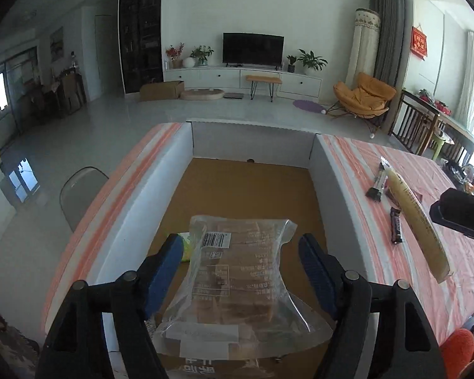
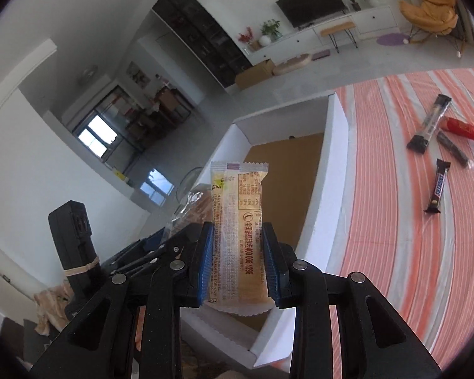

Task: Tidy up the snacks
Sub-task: 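Carry the biscuit bag and cream bread stick into the white box and open both tools, then withdraw both tools from the box back over the table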

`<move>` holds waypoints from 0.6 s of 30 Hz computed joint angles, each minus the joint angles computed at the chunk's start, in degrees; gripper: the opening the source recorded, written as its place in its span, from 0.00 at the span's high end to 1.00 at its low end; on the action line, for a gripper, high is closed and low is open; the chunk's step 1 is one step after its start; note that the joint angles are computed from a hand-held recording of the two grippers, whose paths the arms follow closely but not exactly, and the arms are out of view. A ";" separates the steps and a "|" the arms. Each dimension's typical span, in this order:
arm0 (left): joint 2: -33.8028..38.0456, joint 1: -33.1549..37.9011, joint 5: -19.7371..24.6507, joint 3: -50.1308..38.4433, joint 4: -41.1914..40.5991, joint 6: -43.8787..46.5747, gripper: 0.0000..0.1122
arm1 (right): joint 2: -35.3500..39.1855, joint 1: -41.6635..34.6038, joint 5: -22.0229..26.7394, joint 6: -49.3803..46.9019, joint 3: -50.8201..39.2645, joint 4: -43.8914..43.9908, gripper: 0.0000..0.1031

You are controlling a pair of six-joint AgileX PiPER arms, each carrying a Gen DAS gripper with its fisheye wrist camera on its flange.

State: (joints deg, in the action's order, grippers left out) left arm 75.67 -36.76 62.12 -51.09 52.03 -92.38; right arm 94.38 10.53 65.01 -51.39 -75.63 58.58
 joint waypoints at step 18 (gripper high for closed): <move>-6.05 -8.37 -14.38 7.63 7.18 -18.15 0.13 | 19.50 -24.55 -37.49 2.65 3.56 -17.25 0.27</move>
